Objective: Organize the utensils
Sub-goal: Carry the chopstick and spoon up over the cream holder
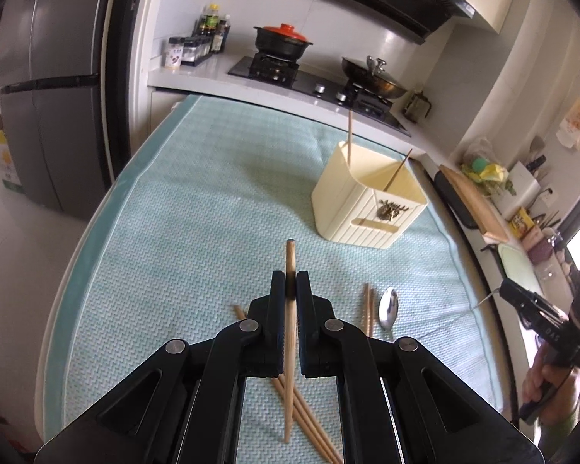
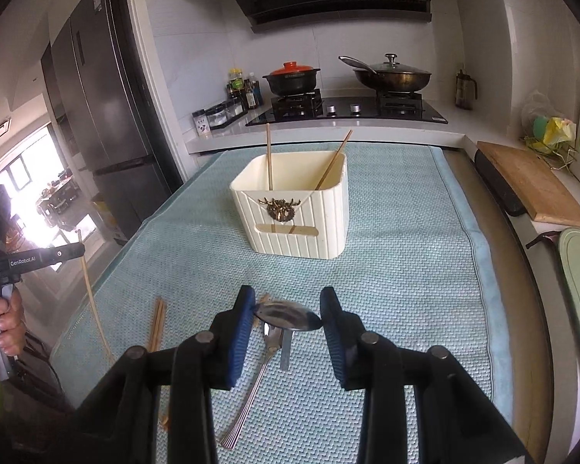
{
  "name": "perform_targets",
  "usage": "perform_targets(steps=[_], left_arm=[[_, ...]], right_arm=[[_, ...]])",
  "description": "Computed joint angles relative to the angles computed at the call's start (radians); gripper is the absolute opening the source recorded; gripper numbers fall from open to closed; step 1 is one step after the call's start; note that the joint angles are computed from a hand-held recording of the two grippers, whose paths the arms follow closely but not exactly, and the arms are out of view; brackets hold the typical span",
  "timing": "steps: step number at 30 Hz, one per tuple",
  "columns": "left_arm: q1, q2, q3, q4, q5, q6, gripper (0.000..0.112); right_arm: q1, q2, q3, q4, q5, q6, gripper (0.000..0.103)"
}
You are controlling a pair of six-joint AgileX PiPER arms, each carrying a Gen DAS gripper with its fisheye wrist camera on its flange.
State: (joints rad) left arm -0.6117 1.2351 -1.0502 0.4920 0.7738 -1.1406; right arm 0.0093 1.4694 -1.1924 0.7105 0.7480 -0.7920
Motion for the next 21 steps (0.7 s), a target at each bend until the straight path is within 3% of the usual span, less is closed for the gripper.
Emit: perform_targets(steps=[13, 21], left_arm=[[0.066, 0.039, -0.189, -0.110, 0.024, 0.206, 0.003], [0.159, 0.186, -0.470, -0.235, 0.086, 0.427, 0.003]], right_arm=[[-0.005, 0.012, -0.168, -0.030, 0.078, 0.066, 0.035], [0.023, 0.113, -0.409, -0.068, 0.157, 0.153, 0.035]])
